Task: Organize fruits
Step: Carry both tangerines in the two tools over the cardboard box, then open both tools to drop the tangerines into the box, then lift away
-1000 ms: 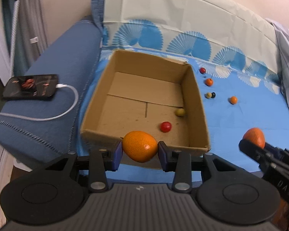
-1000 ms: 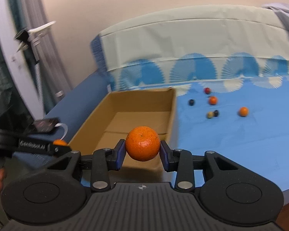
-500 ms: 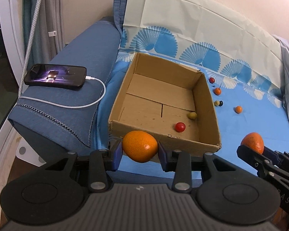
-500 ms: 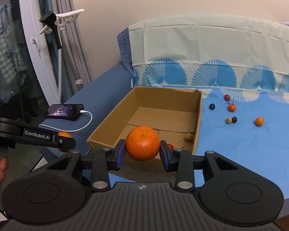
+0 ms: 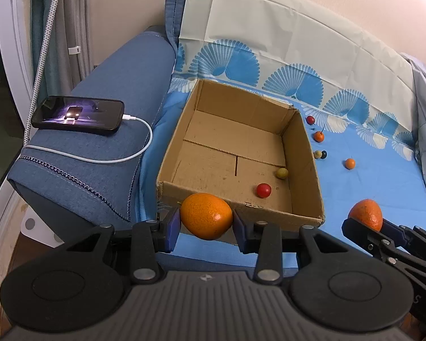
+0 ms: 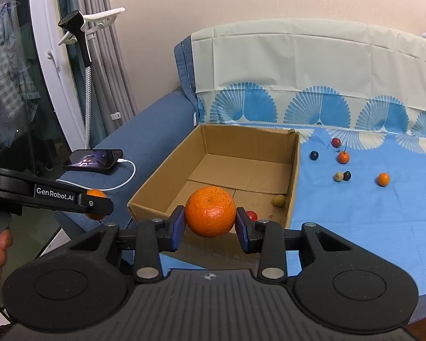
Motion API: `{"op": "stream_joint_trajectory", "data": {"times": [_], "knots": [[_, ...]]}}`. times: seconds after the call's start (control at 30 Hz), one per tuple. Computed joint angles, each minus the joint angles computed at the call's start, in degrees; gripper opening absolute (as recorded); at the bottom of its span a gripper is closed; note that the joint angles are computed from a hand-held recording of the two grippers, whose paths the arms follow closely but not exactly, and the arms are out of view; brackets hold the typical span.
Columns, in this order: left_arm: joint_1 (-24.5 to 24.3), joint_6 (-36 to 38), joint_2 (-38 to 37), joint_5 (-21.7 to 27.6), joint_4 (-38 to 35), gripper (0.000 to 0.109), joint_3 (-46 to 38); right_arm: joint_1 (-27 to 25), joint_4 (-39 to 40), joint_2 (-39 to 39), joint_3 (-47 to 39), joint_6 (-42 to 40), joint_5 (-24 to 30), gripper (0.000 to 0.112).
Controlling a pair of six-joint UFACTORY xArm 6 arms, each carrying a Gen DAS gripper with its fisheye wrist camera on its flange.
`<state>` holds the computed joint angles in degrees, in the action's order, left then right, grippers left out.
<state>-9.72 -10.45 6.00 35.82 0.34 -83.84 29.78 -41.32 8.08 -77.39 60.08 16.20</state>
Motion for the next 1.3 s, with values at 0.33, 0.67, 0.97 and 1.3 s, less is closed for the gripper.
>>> {"op": "stream_joint_trajectory", "data": {"times": [0.33,0.67,0.97,1.3], "knots": [[0.12,0.37,2.05,0.46,-0.39,0.044,-2.18,-0.1,3.9,1.95,-1.87,-3.47,0.7,0.039],[0.04,0.91,7.16,1.76,-0.8,0.044,-8.14,-0.93,7.22,5.44,-5.21,-6.26,1.16,0.039],[-0.5,1.35,16.89,4.59,0.28,0.044,-20.29,-2.48,9.39,11.59,-11.9,-8.66,1.88,0.039],[-1.27,1.39,35.14,13.88,2.01,0.044,-46.0,-4.28,15.54,22.63,-24.55,-15.6,4.25,0.039]]}}
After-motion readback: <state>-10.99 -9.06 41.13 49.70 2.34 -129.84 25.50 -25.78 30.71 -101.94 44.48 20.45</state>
